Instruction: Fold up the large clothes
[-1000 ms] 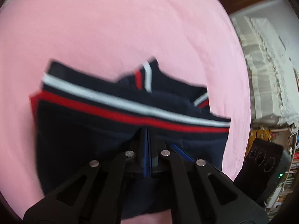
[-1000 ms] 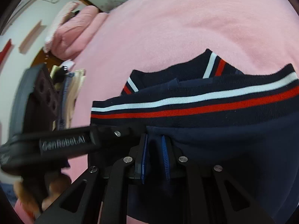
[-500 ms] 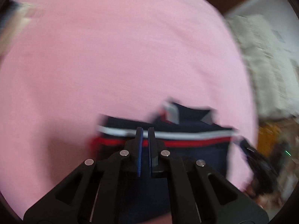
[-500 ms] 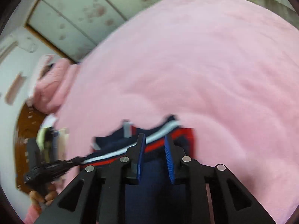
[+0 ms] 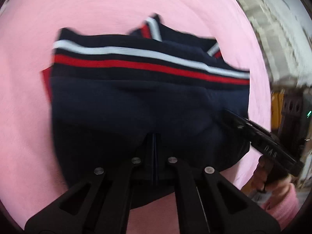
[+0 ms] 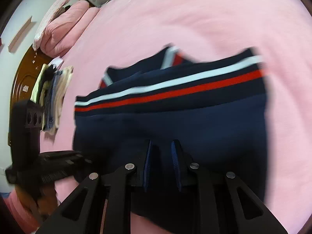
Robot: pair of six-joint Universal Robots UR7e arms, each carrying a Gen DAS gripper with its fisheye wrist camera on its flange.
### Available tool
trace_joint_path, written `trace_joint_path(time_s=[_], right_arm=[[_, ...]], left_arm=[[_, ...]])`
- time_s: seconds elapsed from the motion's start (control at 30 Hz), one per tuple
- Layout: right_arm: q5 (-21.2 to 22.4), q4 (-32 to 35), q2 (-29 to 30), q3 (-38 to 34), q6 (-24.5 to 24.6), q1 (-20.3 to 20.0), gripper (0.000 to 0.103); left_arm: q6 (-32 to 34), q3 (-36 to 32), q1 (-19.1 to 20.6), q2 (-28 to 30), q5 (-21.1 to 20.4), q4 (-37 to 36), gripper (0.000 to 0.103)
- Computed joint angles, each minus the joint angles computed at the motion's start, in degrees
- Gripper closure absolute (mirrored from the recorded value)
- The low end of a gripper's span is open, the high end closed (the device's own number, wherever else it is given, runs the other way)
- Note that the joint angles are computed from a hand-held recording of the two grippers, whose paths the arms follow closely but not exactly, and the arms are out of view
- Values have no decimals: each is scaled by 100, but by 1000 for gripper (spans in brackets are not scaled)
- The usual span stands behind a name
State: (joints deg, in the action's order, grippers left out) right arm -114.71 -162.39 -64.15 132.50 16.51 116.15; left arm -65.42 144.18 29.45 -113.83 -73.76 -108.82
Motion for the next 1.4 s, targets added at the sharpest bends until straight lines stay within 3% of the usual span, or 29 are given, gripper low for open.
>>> trace_joint_path(time_s=[0.07, 0.2, 0.23, 0.3, 0.43, 0.5, 0.57, 0.6, 0.7, 0.8, 0.87, 0.9, 0.97, 1.0, 1.1, 1.17, 1.23, 1.3, 1.4], right_arm=[[-317, -2, -378, 163, 28, -102, 85], [-2197, 1306, -567, -163, 359, 345, 82], [-2411, 1408, -536, -222, 400, 467, 82], [-2120, 942, -556, -168, 274, 574, 82], [-54, 262, -682, 120, 232, 233, 82], [452, 482, -440, 71, 579, 114, 82], [623, 465, -70, 12, 922, 117, 82], [592, 427, 6, 20, 1057, 112, 82], [660, -59, 146, 240, 1464, -43, 82], [783, -460, 413, 353, 1607, -161, 82], [571, -358, 370, 451, 1660, -89, 93], [424, -250, 280, 497, 1596, -117, 103], [470, -314, 211, 611, 1476, -257, 103], [290, -60, -105, 687, 1447, -295, 103], [-1182, 1410, -505, 475, 1689, 36, 103], [-1521, 1690, -792, 522, 1897, 52, 103], [-2189, 2645, -859, 358, 2659, 112, 103], [-2363, 3099, -951, 272, 3018, 79, 103], [-2197, 2471, -1065, 289, 3083, 185, 103]], left_arm=[[-155, 37, -6, -257, 60, 135, 102], [-233, -241, -114, -201, 216, 607, 102], [-252, -286, -178, -167, 256, 619, 102], [-272, -270, -212, -226, 140, 274, 102], [-637, -13, -333, -44, -298, -547, 102], [-881, 144, -389, 138, -577, -802, 102], [-1069, 292, -459, 322, -800, -1017, 102], [-1031, 245, -396, 157, -968, -779, 102], [-1083, 357, -636, 438, -1027, -794, 102], [-1208, 388, -824, 331, -934, -432, 102], [-1299, 355, -884, 225, -838, 60, 102], [-1318, 379, -870, 103, -830, 173, 102], [-1471, 472, -802, -437, -866, 421, 102], [-1726, 424, -888, -566, -821, 811, 102], [-2043, 299, -1106, -557, -728, 1580, 102], [-2397, 408, -1203, -979, -771, 1714, 102], [-2746, 470, -1246, -1193, -814, 1704, 102], [-3072, 468, -1346, -1221, -832, 1707, 102], [-3331, 411, -1496, -1034, -899, 1727, 102]])
